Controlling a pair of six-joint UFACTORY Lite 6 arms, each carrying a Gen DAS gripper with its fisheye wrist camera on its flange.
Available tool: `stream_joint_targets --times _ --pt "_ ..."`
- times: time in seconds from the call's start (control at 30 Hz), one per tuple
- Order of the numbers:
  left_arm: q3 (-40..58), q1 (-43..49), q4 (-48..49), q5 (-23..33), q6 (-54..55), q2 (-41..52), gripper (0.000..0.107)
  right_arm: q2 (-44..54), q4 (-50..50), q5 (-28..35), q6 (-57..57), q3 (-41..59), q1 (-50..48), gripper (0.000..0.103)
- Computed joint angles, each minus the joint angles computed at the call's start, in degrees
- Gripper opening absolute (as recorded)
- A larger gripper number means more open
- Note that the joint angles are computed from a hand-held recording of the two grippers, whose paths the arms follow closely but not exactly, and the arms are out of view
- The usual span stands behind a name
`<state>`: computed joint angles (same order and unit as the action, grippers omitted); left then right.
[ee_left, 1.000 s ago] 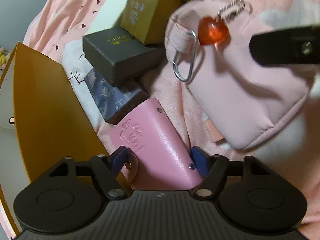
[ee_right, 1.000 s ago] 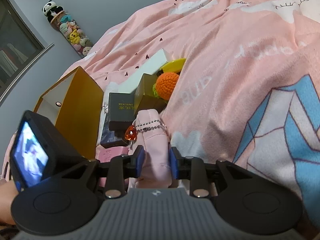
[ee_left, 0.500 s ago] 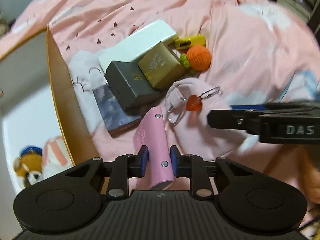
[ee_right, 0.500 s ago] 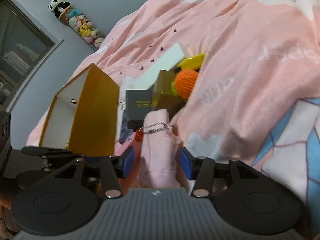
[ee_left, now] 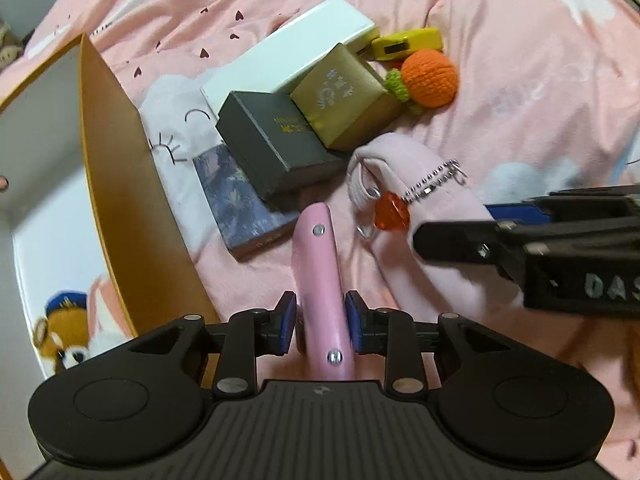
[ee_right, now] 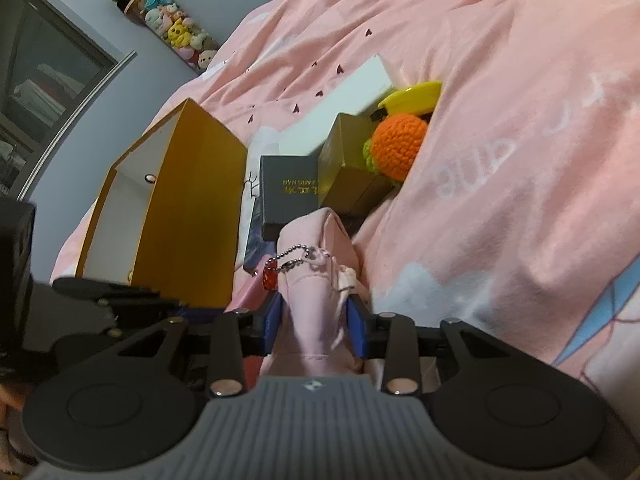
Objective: Organize objects
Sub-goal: 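Carry the pink pouch and pink wallet over the box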
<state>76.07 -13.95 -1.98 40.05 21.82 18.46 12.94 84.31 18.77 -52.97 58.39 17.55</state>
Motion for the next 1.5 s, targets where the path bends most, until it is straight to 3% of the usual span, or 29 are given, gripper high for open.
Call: stream_joint_targets --times 0.13,0.17,0.27,0.47,0.63,0.77,0.9,1.1,1.27,1.37,1.5 --pt "0.71 -0.23 0.29 -0.28 0.66 1.48 0.025 1.12 -0.04 1.48 0.22 0.86 -0.70 0.037" --pt "0.06 -0.03 -0.33 -0.86 1.21 0.88 0.024 1.16 0.32 1.86 -0.07 0.81 -0.87 0.031" --pt "-2.40 1.01 -3.52 -2.22 4.35 -1.93 0.020 0.29 2.64 2.76 -1.35 -0.26 -1.26 0.026" --pt "-5.12 6.74 -18.22 0.52 16.33 -8.87 0.020 -5.51 6.00 2.01 -0.48 -3.92 -0.66 0.023" --pt "-4.58 13.06 -28.26 5.95 23.94 -14.20 0.020 -12.16 -4.16 -3.26 10.32 -3.66 2.78 0.022" --pt "-3.81 18.47 -33.17 8.91 28.41 -17.69 0.020 -14.86 -21.38 -7.13 26.84 0.35 6.72 0.022" --pt "-0.89 25.04 -35.56 12.24 31.78 -18.19 0.020 -13.50 -28.25 -7.15 33.50 6.29 10.00 0.022" --pt "2.56 34.25 -33.56 12.26 34.42 -17.49 0.020 -2.60 -14.53 -2.81 22.33 20.68 13.95 0.022" --pt "5.49 40.69 -30.85 11.31 35.45 -14.70 0.020 11.70 -8.80 0.98 21.72 35.73 17.57 0.022" --pt "6.56 43.40 -29.04 10.50 35.67 -12.95 0.020 21.68 -10.68 4.06 26.27 46.57 19.36 0.022" --pt "6.92 44.84 -26.96 8.81 35.71 -11.18 0.020 35.91 -20.31 7.86 39.30 65.15 21.08 0.022"
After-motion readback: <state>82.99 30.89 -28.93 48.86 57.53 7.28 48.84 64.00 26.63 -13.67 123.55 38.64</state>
